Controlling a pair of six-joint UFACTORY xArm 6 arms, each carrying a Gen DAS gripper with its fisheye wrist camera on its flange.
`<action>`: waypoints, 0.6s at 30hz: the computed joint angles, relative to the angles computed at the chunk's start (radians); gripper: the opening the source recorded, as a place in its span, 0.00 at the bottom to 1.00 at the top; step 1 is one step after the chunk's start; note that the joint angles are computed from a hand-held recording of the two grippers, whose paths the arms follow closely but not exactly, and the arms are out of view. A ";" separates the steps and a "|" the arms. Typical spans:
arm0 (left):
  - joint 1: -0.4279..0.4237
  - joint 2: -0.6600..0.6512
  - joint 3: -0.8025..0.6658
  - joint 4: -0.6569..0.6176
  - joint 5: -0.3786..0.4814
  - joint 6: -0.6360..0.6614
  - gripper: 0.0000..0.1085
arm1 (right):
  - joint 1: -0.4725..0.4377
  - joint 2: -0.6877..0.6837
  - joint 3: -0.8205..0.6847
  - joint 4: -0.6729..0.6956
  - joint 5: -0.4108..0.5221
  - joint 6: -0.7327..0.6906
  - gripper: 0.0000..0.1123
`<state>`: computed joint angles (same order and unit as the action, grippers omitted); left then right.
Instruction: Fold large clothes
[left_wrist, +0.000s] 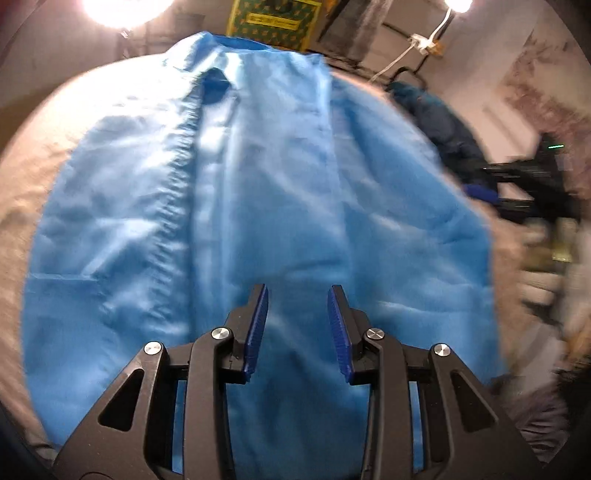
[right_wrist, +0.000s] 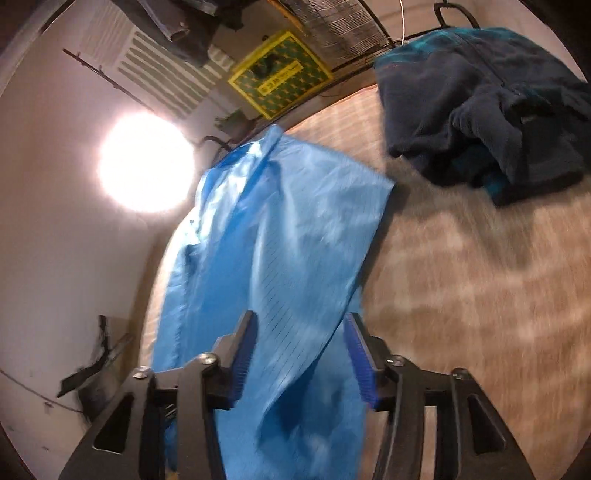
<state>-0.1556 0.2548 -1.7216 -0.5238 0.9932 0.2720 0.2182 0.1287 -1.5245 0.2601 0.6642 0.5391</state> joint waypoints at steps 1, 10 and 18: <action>0.007 -0.002 -0.004 -0.047 0.026 0.018 0.31 | -0.013 0.019 -0.016 0.003 0.005 -0.001 0.52; -0.012 0.055 -0.063 -0.045 0.111 0.049 0.00 | -0.071 0.133 -0.084 0.092 -0.026 -0.013 0.06; 0.037 0.018 -0.013 -0.154 0.166 0.075 0.00 | -0.047 0.170 -0.256 -0.242 0.028 0.068 0.00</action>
